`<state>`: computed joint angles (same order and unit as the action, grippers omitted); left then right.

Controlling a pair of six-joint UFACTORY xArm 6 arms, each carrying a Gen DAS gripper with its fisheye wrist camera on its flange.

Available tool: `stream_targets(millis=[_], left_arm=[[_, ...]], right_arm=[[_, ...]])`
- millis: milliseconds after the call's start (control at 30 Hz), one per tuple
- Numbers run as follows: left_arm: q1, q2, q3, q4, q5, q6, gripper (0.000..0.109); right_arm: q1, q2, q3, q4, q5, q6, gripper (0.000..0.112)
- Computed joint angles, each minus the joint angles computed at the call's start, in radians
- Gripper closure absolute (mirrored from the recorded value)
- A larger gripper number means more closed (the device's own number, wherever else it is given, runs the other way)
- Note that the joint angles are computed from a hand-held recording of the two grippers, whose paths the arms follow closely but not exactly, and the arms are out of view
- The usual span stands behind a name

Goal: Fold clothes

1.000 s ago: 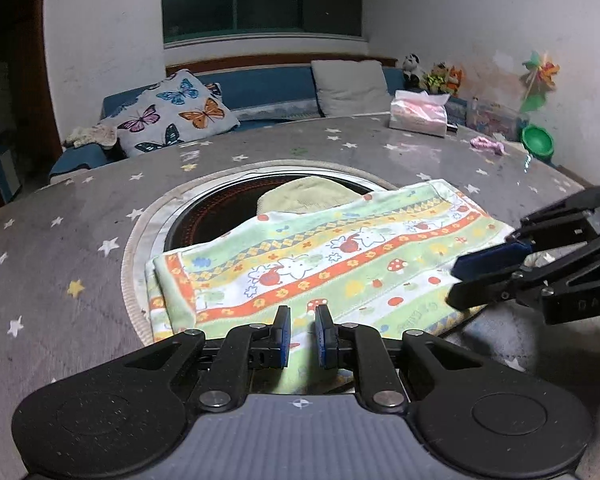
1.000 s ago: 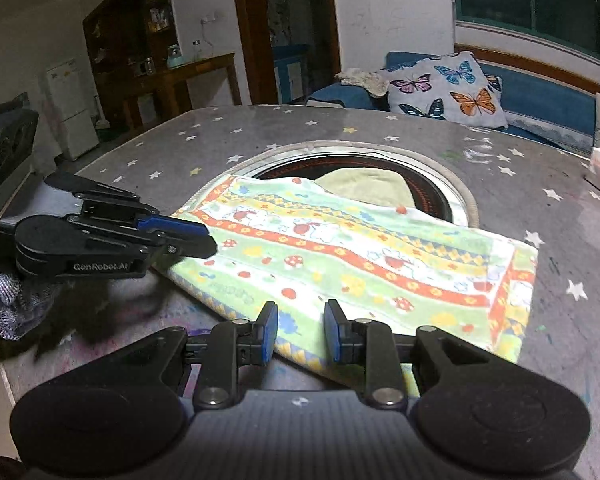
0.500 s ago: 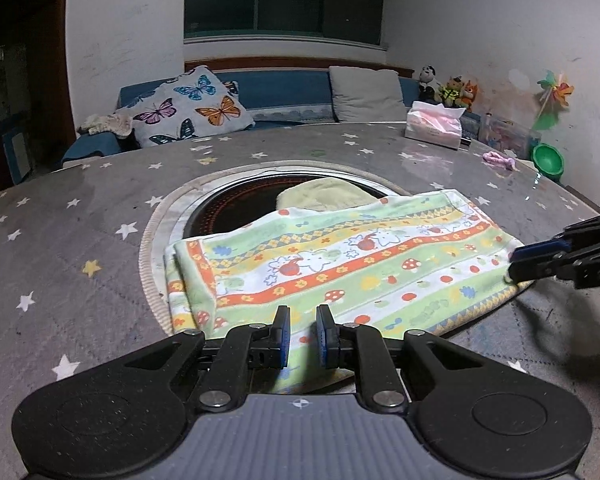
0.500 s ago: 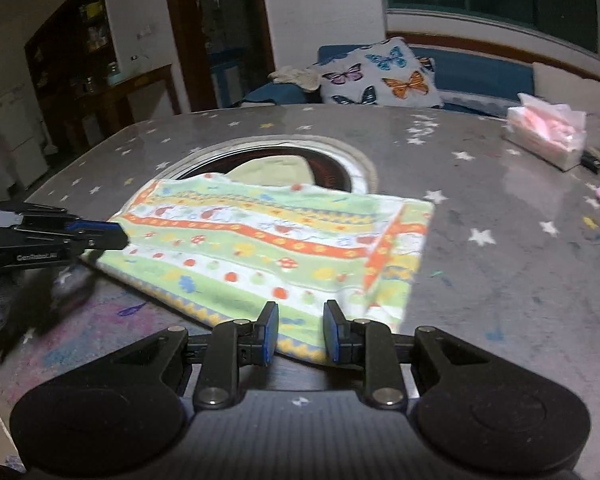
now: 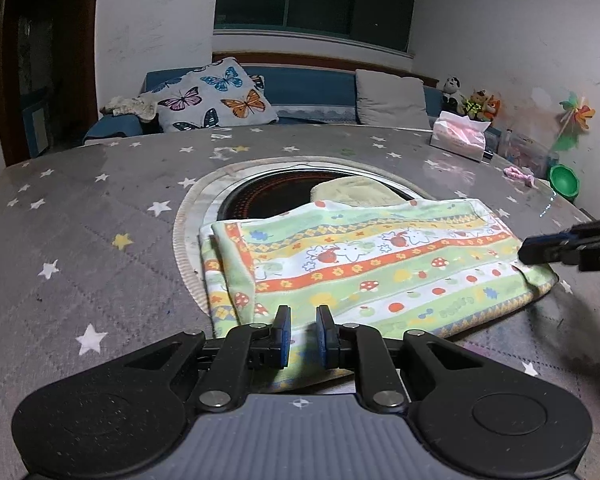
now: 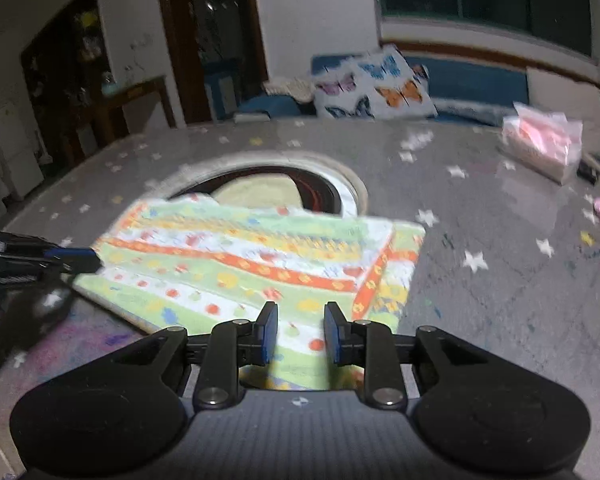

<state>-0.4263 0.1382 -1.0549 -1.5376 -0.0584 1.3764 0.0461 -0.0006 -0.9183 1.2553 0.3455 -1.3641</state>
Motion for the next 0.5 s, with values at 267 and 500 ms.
stream_targets(millis=[267, 500], left_arm=[[0.024, 0.037, -0.012, 0.341, 0.002, -0.323, 0.092], [0.095, 0.109, -0.051, 0.715, 0.037, -0.695, 0.093]], right_arm=[[-0.01, 0.021, -0.034, 0.002, 0.013, -0.002, 0.087], [-0.025, 0.099, -0.102, -0.084, 0.006, 0.111, 0.087]])
